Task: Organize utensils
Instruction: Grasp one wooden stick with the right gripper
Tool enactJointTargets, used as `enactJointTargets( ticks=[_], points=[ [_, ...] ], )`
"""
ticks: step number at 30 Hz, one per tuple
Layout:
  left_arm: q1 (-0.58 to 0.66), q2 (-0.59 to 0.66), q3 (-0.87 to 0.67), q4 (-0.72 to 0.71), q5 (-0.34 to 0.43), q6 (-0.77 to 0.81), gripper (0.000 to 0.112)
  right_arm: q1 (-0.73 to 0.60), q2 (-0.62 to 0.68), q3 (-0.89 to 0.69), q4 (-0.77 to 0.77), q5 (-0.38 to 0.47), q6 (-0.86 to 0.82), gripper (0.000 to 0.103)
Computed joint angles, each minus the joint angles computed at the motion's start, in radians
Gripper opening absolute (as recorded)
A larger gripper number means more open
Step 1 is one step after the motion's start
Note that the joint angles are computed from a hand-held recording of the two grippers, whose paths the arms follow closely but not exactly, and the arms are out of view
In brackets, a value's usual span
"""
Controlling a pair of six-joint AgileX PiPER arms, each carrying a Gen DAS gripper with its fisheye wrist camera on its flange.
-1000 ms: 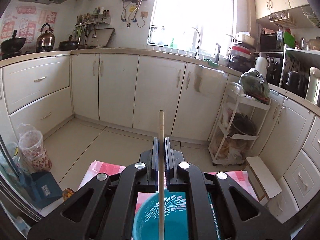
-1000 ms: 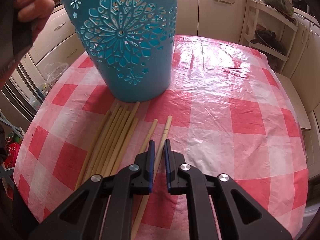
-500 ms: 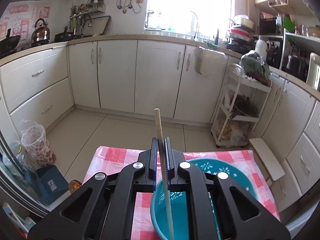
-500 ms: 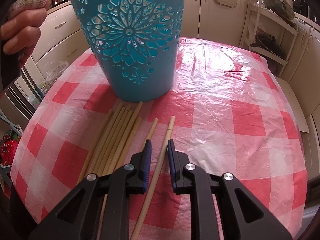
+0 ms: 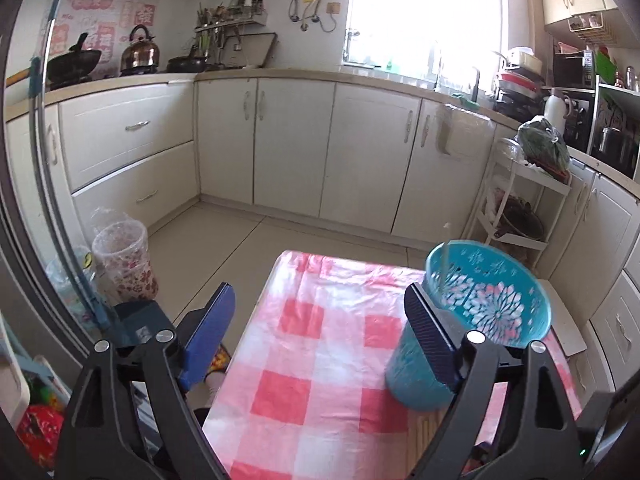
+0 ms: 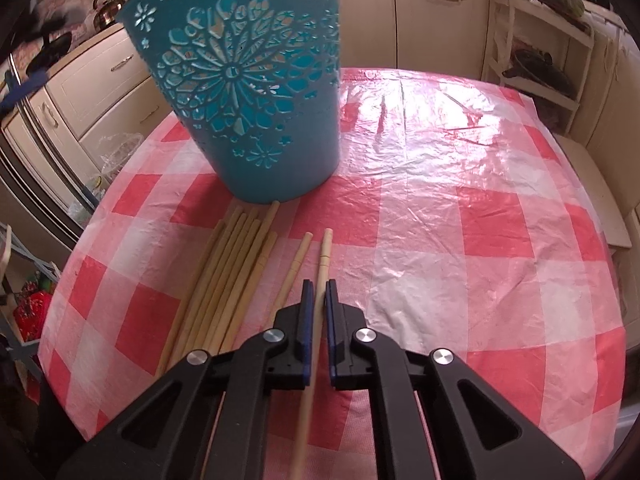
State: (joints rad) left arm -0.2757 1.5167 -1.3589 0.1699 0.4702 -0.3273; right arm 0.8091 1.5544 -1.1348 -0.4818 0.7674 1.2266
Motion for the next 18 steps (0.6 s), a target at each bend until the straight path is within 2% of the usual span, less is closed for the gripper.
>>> enactJointTargets(
  ticks=[6, 11, 13, 16, 18],
  points=[
    [0.094, 0.051, 0.162, -0.115, -0.01, 0.102, 0.083, 0.017, -0.092, 0.087, 0.013, -0.097, 0.104, 0.006],
    [0.147, 0.083, 0.198, -0.251, -0.012, 0.222, 0.083, 0.037, -0.161, 0.131, -0.039, -0.141, 0.214, 0.006],
    [0.143, 0.073, 0.206, -0.236, -0.04, 0.212, 0.083, 0.054, -0.195, 0.137, -0.079, -0.144, 0.268, 0.006],
    [0.13, 0.1, 0.183, -0.231, -0.016, 0.21, 0.083, 0.092, -0.257, 0.113, -0.163, -0.109, 0.339, 0.006],
    [0.121, 0.094, 0.191, -0.211, -0.031, 0.196, 0.083, 0.097, -0.297, 0.066, -0.198, -0.084, 0.331, 0.006]
  ],
)
